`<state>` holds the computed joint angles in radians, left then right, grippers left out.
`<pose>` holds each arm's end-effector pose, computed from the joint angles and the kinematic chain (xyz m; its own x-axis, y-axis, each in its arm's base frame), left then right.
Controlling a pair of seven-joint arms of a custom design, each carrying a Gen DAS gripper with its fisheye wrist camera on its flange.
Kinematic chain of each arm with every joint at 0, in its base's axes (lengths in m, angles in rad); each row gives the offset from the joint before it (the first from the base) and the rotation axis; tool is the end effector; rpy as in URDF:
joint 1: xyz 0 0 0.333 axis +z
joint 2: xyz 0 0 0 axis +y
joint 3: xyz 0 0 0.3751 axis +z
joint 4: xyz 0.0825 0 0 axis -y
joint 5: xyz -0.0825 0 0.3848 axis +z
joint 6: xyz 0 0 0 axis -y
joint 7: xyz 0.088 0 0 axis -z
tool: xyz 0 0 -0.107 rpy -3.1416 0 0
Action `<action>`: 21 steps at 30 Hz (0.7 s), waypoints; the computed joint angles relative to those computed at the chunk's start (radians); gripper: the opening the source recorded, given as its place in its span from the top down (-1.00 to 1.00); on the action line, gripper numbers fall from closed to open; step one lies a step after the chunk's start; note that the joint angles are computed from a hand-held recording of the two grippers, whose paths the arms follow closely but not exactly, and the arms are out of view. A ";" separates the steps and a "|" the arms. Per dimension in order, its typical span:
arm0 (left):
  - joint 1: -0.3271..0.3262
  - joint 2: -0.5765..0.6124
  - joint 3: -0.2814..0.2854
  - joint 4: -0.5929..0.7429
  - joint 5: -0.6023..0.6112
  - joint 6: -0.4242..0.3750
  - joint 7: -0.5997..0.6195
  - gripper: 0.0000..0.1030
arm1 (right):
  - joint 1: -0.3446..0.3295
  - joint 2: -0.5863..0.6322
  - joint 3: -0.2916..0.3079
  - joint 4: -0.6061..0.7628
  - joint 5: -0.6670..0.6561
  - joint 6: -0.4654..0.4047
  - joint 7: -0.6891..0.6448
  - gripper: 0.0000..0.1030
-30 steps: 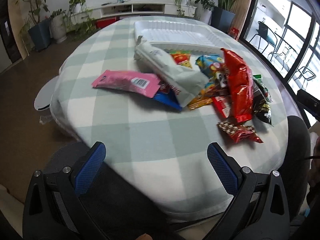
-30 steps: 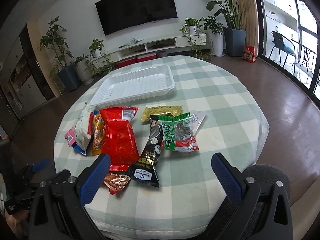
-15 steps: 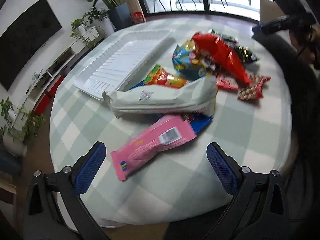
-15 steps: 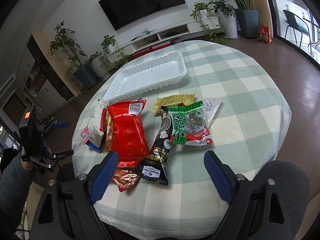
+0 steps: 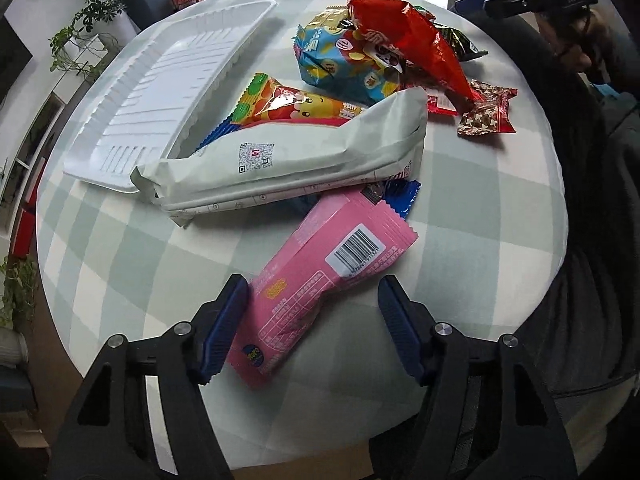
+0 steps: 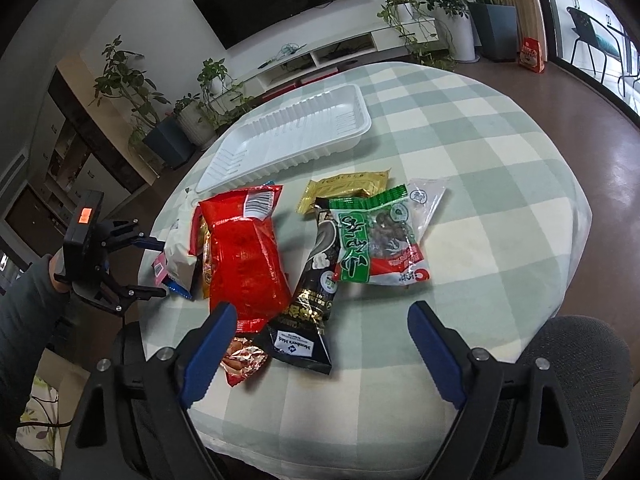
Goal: Organize snacks
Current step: 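Reach the left gripper to the pink bar and close on it, then lift the pink bar with the left gripper while the right gripper grasps the red bag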
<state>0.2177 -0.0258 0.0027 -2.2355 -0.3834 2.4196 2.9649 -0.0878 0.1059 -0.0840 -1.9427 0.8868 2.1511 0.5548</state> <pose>0.5268 0.1162 0.4608 -0.7740 -0.6237 -0.1092 -0.5653 0.7584 -0.3246 0.6036 -0.0704 0.5096 0.4516 -0.7863 -0.4215 -0.8207 -0.1808 -0.5420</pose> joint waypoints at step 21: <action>-0.002 -0.061 -0.005 -0.078 -0.005 -0.023 -0.279 0.63 | 0.015 -0.002 0.007 0.004 -0.020 -0.011 0.005 -0.75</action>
